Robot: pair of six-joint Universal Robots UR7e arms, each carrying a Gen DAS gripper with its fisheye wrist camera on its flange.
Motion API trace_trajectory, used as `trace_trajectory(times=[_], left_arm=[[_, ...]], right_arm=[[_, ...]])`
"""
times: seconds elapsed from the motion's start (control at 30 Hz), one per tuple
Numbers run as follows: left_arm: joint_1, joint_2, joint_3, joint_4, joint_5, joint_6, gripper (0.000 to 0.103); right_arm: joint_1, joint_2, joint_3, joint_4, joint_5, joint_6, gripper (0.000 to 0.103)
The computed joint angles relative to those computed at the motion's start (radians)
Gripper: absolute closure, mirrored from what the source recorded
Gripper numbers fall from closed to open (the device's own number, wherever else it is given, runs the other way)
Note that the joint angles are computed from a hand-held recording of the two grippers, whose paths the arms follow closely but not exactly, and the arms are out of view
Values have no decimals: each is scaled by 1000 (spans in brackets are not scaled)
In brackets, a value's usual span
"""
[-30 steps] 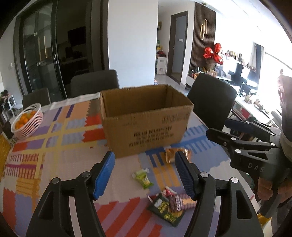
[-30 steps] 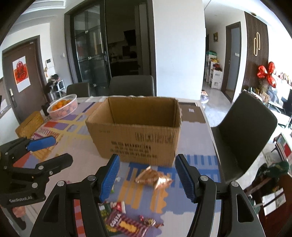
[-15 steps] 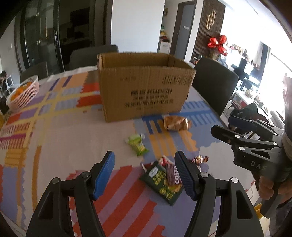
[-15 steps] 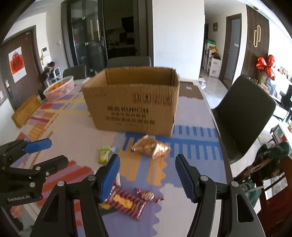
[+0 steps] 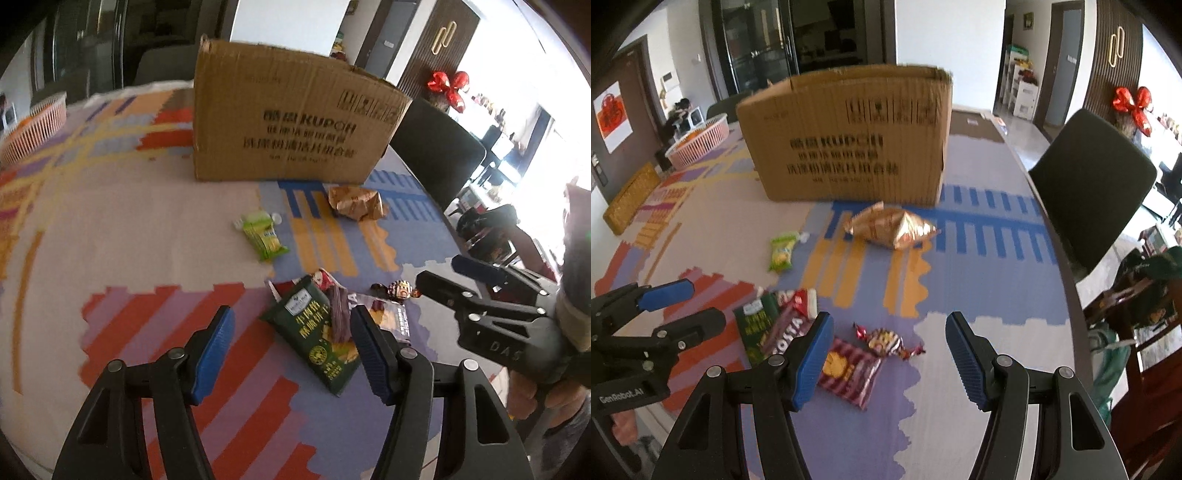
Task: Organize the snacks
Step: 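Move the right tool toward the wrapped chocolate candy while the left moves toward the green biscuit pack, then grasp the wrapped chocolate candy with the right tool while the left grasps the green biscuit pack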
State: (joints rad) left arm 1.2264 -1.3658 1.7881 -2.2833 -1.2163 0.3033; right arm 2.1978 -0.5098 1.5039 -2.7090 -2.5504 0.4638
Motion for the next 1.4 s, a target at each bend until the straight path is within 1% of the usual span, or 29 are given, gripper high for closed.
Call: trace_trajectory(times=[0.27, 0.5, 0.8, 0.9, 1.0, 1.03, 1.13, 1.2, 1.3, 1.37, 1.4], left_arm=[[39, 29, -8, 25, -35, -37, 52], [60, 46, -18, 23, -72, -55, 60], [79, 67, -43, 48, -128, -85, 62], [81, 70, -48, 55, -139, -90, 63], [81, 72, -51, 62, -147, -97, 66], [82, 72, -52, 67, -151, -97, 71], [81, 67, -51, 73, -161, -100, 77], [77, 61, -46, 69, -159, -97, 80], [71, 50, -41, 63, -164, -91, 83], [69, 48, -41, 64, -165, -90, 84], [69, 47, -42, 65, -166, -92, 84]], right_arm=[[-14, 11, -7, 71, 1, 28, 39], [-26, 17, -16, 110, 9, 26, 39], [-45, 25, -22, 125, 21, 25, 39], [-49, 27, -22, 113, 26, 9, 39], [-56, 26, -18, 96, 29, -10, 40], [-57, 26, -18, 95, 32, -11, 41], [-61, 24, -16, 96, 49, -10, 47], [-62, 26, -15, 88, 53, -16, 49], [-61, 23, -12, 81, 72, -20, 58], [-60, 23, -12, 78, 79, -30, 66], [-59, 24, -12, 76, 84, -36, 69]])
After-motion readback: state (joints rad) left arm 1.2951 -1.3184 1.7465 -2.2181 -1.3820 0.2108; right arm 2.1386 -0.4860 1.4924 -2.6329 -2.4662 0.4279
